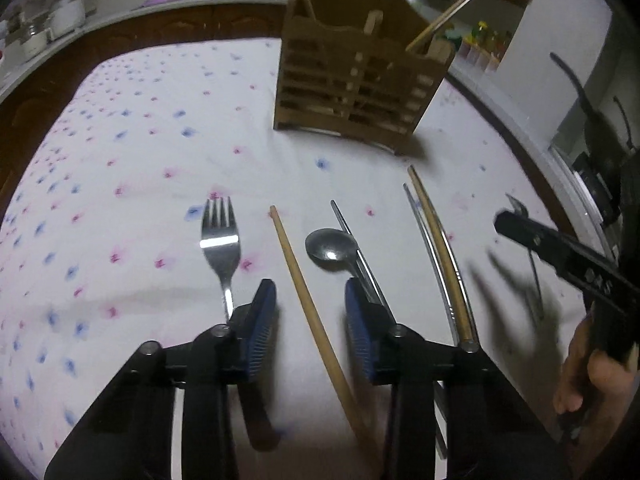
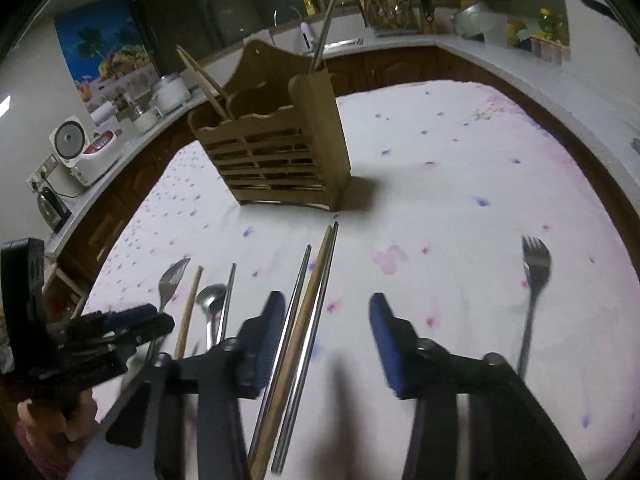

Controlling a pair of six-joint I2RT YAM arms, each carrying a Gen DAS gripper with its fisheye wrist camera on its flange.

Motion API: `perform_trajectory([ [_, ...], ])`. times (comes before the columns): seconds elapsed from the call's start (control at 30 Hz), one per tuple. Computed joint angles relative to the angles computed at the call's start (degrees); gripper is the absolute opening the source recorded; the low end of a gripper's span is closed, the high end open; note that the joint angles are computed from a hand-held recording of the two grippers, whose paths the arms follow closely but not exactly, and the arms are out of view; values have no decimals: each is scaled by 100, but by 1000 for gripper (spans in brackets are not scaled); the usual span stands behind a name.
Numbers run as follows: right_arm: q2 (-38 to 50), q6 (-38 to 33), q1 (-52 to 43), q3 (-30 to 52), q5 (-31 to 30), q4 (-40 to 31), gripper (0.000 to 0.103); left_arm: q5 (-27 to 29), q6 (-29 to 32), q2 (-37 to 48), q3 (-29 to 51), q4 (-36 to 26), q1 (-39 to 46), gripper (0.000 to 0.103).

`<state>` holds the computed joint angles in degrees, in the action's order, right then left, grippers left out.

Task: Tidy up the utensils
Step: 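Move both tools back toward the remaining utensils, then close the left tool on a wooden chopstick while the right tool grasps a metal chopstick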

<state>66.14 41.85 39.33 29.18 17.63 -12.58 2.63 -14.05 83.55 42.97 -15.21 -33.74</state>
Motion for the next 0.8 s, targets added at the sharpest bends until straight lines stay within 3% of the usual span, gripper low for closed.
perform_trajectory([
  [0.03,203,-110,-149,81,-130,102,28,-25,9,116,84,-26,-15,32],
  [0.17,947,-532,-647,400,-604,450,22,-66,47,465,337,-119,-61,26],
  [0.47,2226,-994,-1039,1114,-887,525,11,35,150,803,543,-159,16,23],
  [0.8,2750,-1301,-1145,1690,-916,256,11,90,312,1174,955,-302,51,21],
])
